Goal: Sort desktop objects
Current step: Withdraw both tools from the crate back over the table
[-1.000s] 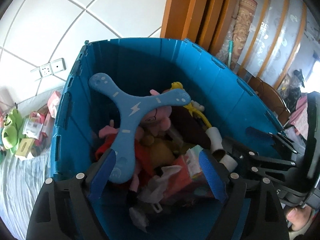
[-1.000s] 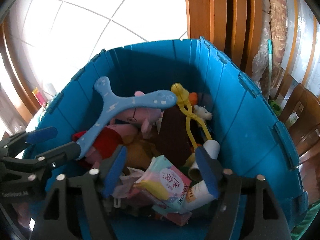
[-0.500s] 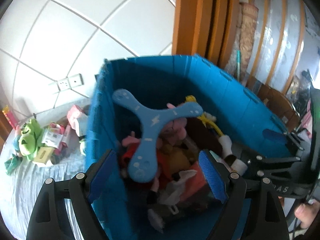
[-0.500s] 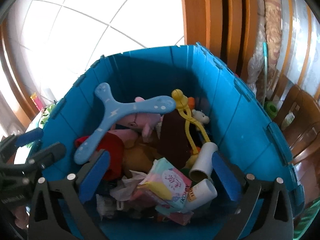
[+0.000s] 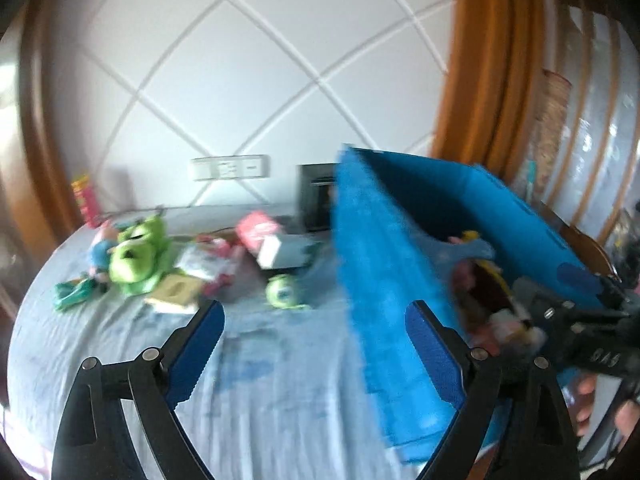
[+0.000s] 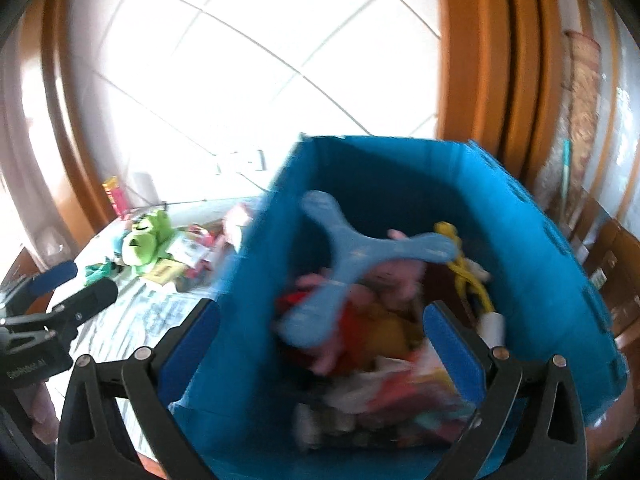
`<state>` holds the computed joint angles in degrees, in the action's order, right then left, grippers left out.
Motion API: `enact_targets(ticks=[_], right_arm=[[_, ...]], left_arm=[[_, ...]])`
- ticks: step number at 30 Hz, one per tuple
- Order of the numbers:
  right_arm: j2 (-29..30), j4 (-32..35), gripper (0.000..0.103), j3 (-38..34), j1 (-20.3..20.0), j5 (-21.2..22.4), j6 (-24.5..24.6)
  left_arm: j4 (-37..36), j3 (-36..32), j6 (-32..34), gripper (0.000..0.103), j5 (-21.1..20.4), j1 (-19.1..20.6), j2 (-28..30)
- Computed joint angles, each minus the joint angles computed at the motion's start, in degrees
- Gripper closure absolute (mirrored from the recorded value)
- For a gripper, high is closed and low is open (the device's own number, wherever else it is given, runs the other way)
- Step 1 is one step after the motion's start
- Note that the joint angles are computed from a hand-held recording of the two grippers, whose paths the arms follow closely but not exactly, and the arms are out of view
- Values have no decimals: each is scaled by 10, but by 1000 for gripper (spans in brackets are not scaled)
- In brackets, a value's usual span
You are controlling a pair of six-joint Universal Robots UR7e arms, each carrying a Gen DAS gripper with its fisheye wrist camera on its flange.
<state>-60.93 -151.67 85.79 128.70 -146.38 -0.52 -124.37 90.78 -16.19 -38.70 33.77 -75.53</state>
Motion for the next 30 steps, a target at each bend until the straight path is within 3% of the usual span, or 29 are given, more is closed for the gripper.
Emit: enact_targets(ticks=[4, 8, 12, 18, 24, 30], right_arm=[[76, 2, 0, -57, 27, 7, 18], [163, 13, 0, -125, 49, 24, 35], [235, 77, 0, -191, 52, 61, 76], [308, 168, 0, -272, 37, 101, 121], [355, 175, 0, -337, 11, 151, 93], [409, 226, 0, -424, -16, 187, 81]], left_arm=[[25, 20, 8, 10, 25, 34, -63], [57, 22, 27, 10, 25, 79, -110], [90, 10, 31, 10, 27, 126, -131], [102, -13, 22, 10, 42, 183, -133], [115, -46, 12, 10, 95, 216, -103], [114, -78, 10, 10, 101, 243, -74]])
